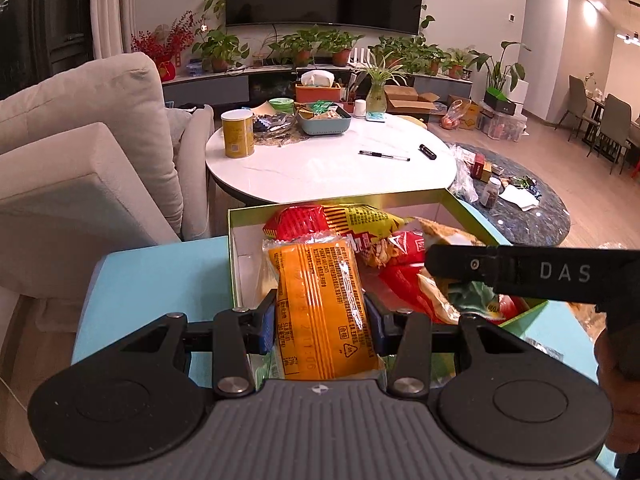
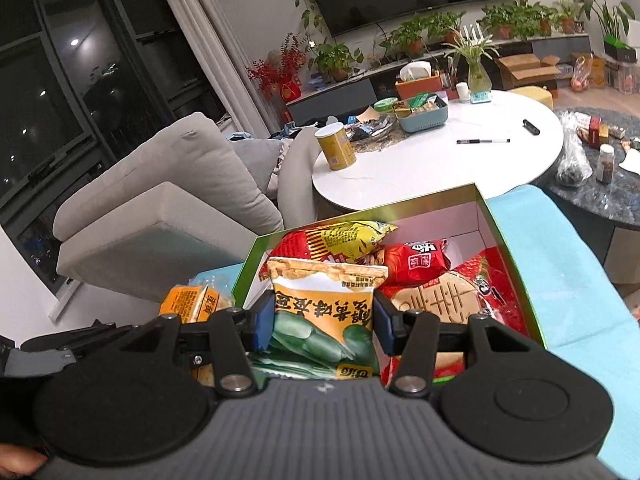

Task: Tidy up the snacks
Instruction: 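Carry the orange cake pack and green-pea bag into the green box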

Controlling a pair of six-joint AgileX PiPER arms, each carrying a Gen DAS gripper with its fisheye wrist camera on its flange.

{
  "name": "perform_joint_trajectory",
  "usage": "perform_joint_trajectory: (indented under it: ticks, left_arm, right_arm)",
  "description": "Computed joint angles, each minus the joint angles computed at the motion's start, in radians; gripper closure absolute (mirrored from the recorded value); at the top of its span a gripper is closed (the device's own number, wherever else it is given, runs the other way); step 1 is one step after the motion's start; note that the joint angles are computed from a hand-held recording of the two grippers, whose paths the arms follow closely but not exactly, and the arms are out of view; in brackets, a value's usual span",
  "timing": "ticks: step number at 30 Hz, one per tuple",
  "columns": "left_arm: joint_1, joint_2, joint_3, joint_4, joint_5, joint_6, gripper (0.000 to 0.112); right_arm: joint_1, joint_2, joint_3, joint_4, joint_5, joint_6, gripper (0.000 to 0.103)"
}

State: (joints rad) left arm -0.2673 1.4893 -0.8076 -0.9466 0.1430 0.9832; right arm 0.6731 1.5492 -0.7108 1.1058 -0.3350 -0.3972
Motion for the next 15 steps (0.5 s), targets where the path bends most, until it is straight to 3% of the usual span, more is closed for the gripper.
perform_joint_trajectory:
  ticks: [6,15]
  left_arm:
    - [-0.003,0.061,-0.046,0.015,-0.002,-0.026,0.072]
    - [-0.014,0.119,-0.102,0.087,-0.003,-0.109,0.072]
  right_arm:
    - [-0.056,0.044,-0.027,-0.163,0.05,0.147,0.037]
    - [-0.084,0.081,-0.051,-0.239,0.076,0.211,0.037]
